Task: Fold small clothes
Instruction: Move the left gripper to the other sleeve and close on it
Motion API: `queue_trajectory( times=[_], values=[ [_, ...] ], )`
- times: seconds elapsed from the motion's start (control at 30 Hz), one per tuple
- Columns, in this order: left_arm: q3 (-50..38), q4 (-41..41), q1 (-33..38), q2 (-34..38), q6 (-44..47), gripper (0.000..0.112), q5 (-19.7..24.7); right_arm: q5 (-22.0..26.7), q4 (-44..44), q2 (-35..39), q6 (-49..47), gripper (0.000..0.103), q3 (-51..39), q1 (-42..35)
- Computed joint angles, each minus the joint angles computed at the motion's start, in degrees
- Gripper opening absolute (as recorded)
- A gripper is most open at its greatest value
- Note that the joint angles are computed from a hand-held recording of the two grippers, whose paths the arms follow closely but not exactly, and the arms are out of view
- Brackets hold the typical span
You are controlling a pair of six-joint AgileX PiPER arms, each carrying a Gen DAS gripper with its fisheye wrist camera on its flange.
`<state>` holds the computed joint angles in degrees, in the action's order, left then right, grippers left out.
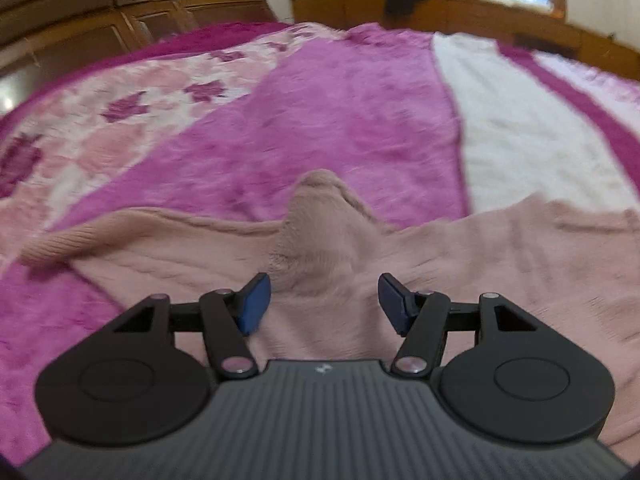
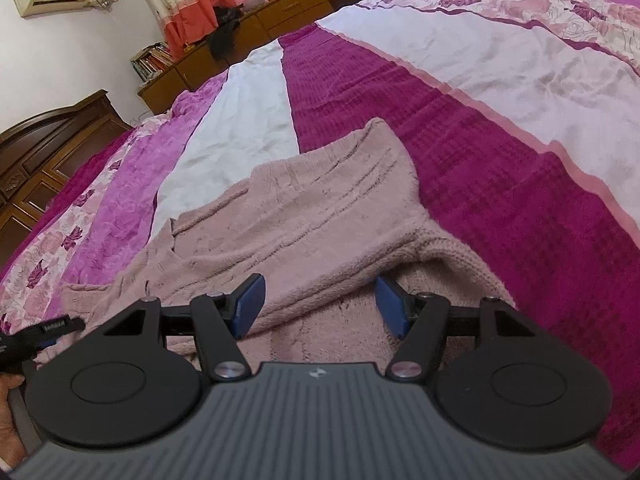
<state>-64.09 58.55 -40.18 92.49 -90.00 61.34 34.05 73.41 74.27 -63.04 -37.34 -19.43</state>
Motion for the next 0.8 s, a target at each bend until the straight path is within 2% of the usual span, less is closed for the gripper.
queue_trajectory(
  times=[0.07,0.13,0.2,0.4,0.57,0.7,0.8],
  values=[
    [-0.79,-1.03,0.17,1.41,2.19,0.065,3.39,0.28,0.15,0.18,-0.29,0.069,-0.1,-0.22],
    [0.97,-1.81,0.27,-0.54,1.61,0.065,2.14,0.38,0.25,0.18,-0.37,0.069,-0.06,-0.33],
    [0.83,-1.76,-0.83,-1.07,1.4,0.064,2.79,0.54,0.21,0.08,-0.38,0.069,-0.01,-0.47],
    [-1.45,0.16,-8.77,-2.49,0.24,0.063,5.0,1.52,0.65,-0.31,-0.98,0.069,0.43,-1.34],
    [-4.12,0.91,-14.31,-2.06,1.29,0.063,0.93,2.44,0.77,-0.36,-1.21,0.069,0.49,-2.18],
    [-6.32,0.96,-16.29,0.24,6.29,0.064,-3.84,3.41,1.27,-0.27,-1.67,0.069,0.63,-3.2],
    [-8.78,0.57,-17.2,3.57,11.36,0.064,-4.14,3.91,1.92,0.0,-2.44,0.069,0.81,-3.74]
  ],
)
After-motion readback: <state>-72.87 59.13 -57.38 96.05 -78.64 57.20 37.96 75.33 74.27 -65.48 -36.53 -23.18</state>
